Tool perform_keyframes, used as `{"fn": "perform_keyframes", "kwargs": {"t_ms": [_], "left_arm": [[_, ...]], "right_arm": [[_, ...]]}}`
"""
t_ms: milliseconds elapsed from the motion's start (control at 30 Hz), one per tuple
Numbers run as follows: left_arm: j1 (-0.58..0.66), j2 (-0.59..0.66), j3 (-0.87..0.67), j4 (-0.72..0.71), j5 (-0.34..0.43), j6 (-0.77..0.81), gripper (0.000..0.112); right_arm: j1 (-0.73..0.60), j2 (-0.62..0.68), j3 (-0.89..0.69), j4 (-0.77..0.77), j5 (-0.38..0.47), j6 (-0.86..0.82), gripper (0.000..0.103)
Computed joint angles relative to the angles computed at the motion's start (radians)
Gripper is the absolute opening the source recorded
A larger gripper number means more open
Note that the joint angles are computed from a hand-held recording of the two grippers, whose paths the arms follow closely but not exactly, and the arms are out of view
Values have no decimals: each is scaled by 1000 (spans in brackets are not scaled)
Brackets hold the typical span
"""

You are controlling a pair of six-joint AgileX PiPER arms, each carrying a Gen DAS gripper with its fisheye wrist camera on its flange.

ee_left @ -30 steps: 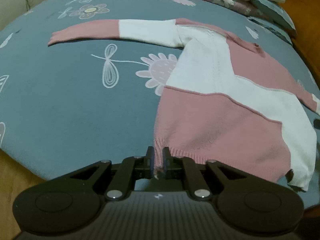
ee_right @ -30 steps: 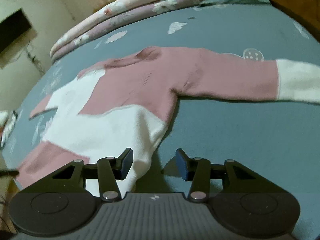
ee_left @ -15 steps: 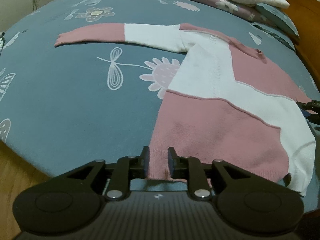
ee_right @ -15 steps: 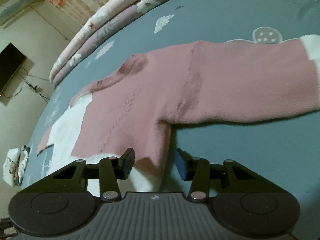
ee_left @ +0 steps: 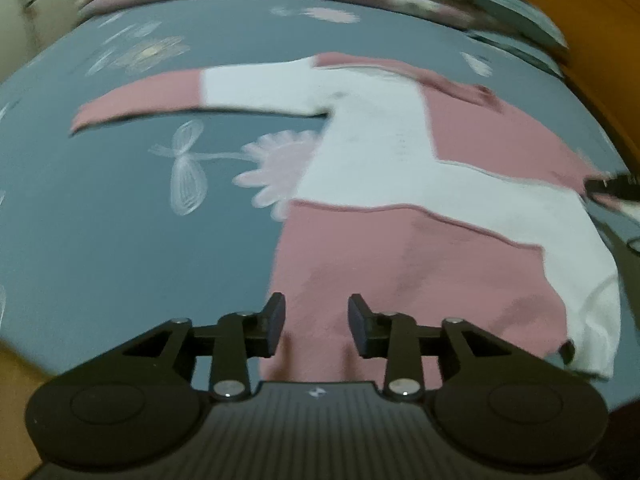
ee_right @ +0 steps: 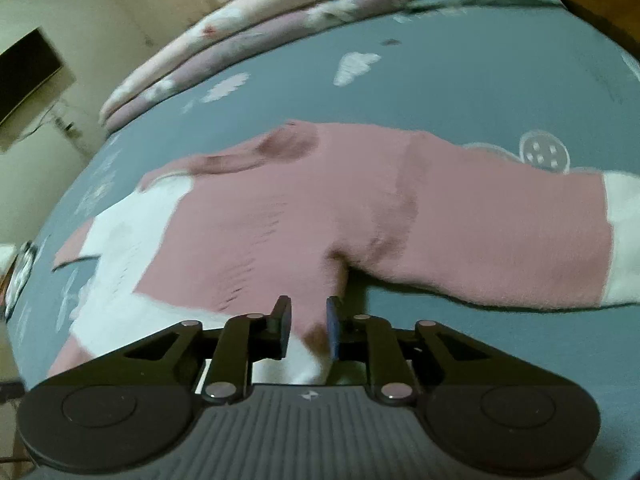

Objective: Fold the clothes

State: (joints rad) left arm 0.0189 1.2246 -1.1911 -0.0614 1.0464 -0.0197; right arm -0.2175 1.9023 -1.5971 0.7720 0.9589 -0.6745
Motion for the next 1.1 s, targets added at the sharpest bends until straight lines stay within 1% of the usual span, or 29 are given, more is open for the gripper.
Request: {"fn": "perform_keyframes", "kwargs": {"t_ms": [33, 67, 133, 200, 267, 333, 400, 467, 533, 600, 667, 733, 800, 867, 933, 967, 1033, 1067, 1100], "left_arm": [[-4, 9, 0, -22, -11, 57, 41], [-7, 16, 2, -46, -20, 121, 44], [-13, 28, 12, -90, -36, 253, 46], [-25, 37, 24, -138, -50, 386, 50], [-32, 41, 44, -205, -71, 550, 54], [-44, 42, 68, -279, -92, 725, 56], [-50, 49, 89, -367, -96, 899, 61], [-62, 57, 107, -437, -92, 1035, 65], [-89, 56, 134, -488, -95, 1151, 67], [-122, 48, 177, -519, -121, 1257, 68], [-159, 24, 238, -536, -178, 1339, 68], [-202, -2, 308, -544, -271, 1402, 69], [-246, -19, 365, -530, -367, 1429, 69], [-290, -36, 412, -501, -460, 1424, 69], [-317, -48, 439, -500, -511, 1430, 69], [-328, -50, 445, -491, -533, 1423, 71], [-332, -63, 464, -489, -584, 1441, 71], [-342, -65, 469, -465, -613, 1422, 71], [-342, -62, 463, -449, -621, 1406, 71]], "right_arm": [[-1, -29, 24, -3, 1, -33, 33], [-2, -59, 47, -7, 2, -67, 36], [3, -123, 93, -37, 15, -112, 39], [17, -203, 159, -77, 22, -158, 41], [46, -286, 230, -121, 13, -185, 47], [87, -380, 315, -164, -8, -187, 50], [142, -463, 396, -206, -50, -155, 54], [219, -552, 486, -260, -107, -104, 63], [330, -628, 575, -357, -189, -21, 70], [450, -674, 645, -473, -258, 89, 71], [556, -698, 704, -579, -311, 194, 71], [650, -706, 757, -681, -364, 294, 71], [720, -706, 798, -769, -411, 385, 71], [758, -704, 824, -815, -443, 438, 71], [778, -710, 843, -826, -466, 456, 71], [788, -714, 850, -838, -477, 471, 71], [809, -720, 861, -885, -496, 517, 72], [817, -724, 865, -906, -501, 538, 72], [825, -729, 869, -932, -508, 564, 72]]}}
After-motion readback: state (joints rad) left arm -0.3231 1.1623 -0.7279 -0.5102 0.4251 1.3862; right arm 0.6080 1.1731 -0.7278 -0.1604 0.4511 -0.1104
